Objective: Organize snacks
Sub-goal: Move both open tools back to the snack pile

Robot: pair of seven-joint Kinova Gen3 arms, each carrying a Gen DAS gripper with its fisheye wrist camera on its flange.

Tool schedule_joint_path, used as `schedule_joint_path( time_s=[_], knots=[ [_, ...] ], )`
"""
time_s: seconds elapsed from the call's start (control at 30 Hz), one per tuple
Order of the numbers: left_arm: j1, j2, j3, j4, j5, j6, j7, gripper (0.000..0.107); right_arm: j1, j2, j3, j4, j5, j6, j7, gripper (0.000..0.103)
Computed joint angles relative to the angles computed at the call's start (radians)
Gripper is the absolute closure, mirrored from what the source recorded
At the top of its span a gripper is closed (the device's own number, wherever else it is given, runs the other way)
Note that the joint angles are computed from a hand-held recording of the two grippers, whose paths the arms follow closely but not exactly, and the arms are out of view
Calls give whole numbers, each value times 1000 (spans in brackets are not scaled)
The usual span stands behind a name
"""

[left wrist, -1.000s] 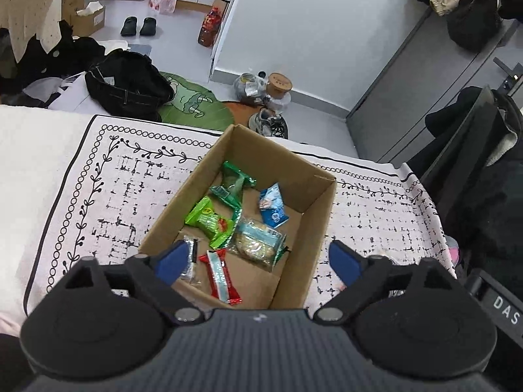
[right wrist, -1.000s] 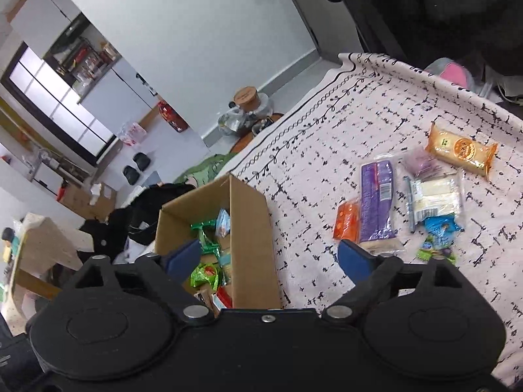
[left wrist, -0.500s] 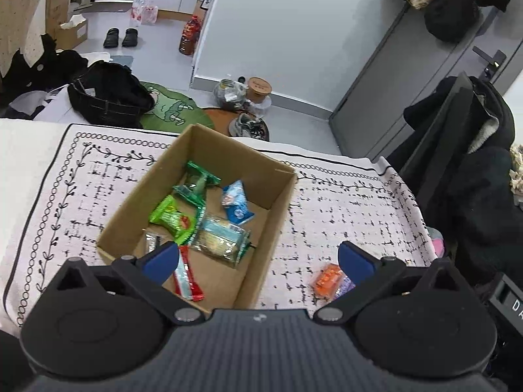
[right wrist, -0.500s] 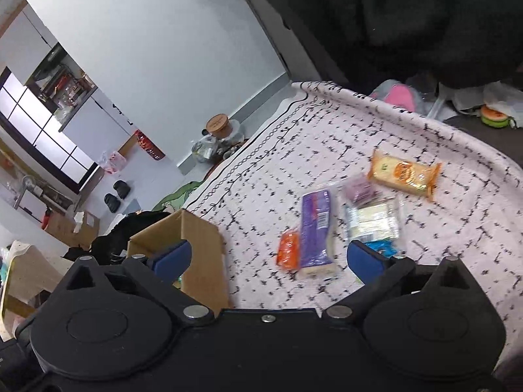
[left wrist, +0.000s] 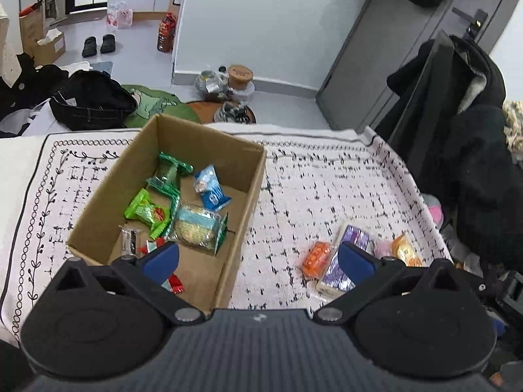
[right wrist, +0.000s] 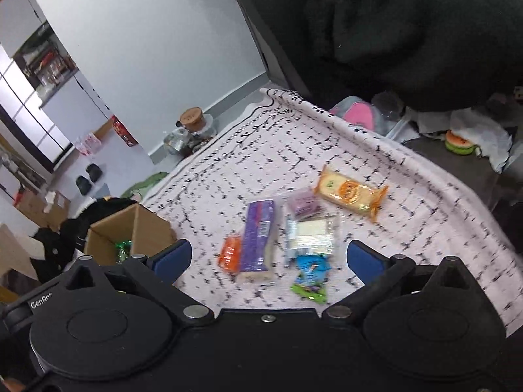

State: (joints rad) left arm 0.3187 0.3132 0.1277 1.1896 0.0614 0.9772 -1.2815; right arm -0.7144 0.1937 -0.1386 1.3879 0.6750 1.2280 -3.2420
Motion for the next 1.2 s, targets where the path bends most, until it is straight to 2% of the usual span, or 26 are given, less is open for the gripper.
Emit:
schedule_joint_path(
  time_s=[0.13, 0.23, 0.57, 0.87, 0.93, 1.0, 1.2],
  knots=[
    [12, 17, 6, -17, -10, 20, -17, 5, 17, -12, -2, 20, -23, -9, 34, 1],
    [17, 20, 12, -12, -7, 11, -39, 5, 15, -1, -2, 17, -14, 20, 55, 1],
    [41, 63, 26, -35, 14, -14, -113, 8, 61, 8, 11, 52, -71, -18, 40, 4],
    [67, 145, 32, -107, 27, 8, -161, 28, 92, 58, 41, 48, -127, -69, 62, 6],
    [70, 172, 31, -134, 34, 25, -162, 37, 100, 68, 48, 47, -144, -83, 70, 8],
    [72, 200, 31, -164, 41, 46, -166, 42, 107, 80, 55, 40, -161, -91, 86, 9],
    [79, 278, 28, -240, 55, 96, -184, 49, 126, 106, 74, 36, -209, -113, 115, 9]
  ],
)
